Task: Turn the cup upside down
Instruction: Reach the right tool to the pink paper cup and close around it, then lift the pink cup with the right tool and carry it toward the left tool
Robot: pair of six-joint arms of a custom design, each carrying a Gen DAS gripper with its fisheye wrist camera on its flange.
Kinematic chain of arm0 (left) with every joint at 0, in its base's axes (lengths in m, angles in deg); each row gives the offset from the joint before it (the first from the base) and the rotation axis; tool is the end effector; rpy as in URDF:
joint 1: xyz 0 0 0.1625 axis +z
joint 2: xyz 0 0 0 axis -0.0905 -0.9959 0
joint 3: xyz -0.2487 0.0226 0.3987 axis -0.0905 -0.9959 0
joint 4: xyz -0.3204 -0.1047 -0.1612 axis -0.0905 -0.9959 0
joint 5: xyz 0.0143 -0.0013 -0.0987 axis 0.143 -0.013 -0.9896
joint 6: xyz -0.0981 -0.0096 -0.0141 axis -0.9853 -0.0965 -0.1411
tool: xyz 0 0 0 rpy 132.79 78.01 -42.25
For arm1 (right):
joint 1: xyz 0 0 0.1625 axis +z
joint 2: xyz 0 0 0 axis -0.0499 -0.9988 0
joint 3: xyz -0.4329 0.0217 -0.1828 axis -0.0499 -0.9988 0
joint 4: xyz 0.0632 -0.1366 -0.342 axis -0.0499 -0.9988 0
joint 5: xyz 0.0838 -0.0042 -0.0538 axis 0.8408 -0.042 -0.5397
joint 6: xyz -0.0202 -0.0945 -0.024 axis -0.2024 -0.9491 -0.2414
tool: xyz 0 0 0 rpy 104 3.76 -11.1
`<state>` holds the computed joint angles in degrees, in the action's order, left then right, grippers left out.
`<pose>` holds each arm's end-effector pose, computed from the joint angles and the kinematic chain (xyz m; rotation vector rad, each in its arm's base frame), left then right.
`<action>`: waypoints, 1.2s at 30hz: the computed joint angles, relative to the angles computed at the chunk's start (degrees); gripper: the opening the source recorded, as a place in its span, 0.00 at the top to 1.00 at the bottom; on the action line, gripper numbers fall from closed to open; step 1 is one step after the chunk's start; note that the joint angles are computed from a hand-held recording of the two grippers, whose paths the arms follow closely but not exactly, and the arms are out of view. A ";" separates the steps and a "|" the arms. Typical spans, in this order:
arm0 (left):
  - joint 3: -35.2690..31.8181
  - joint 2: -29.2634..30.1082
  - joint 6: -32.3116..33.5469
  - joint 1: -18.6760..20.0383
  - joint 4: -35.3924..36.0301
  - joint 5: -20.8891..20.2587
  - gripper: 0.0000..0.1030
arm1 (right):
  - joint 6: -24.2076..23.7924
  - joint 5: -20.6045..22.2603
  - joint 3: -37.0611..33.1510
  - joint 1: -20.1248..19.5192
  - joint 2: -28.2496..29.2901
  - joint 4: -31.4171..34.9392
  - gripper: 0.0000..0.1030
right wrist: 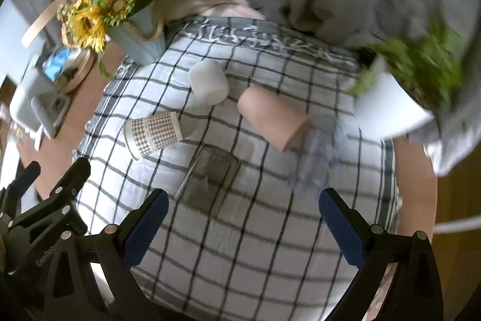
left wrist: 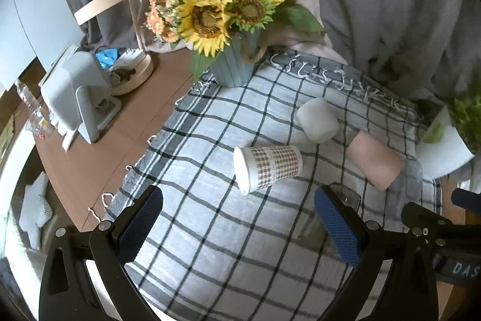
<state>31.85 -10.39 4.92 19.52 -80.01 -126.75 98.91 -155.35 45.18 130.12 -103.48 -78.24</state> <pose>-0.3697 -0.3015 0.2162 0.2732 2.2365 -0.6610 0.2987 -0.2961 0.3042 0.0675 -2.3217 0.4743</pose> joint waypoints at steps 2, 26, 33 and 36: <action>-1.39 2.02 -0.65 1.03 -0.06 -0.56 0.00 | -4.10 1.85 -1.64 -2.68 0.47 0.83 0.02; -14.82 18.90 -7.64 10.63 11.21 0.07 0.00 | -28.50 5.59 -13.20 -23.82 12.64 6.59 0.08; -16.62 21.18 -7.04 11.40 13.60 0.22 0.00 | -29.98 4.35 -13.83 -26.09 15.16 6.07 0.13; -17.15 21.82 -6.87 11.58 14.48 0.44 0.00 | -30.41 4.08 -14.24 -26.83 16.10 6.02 0.17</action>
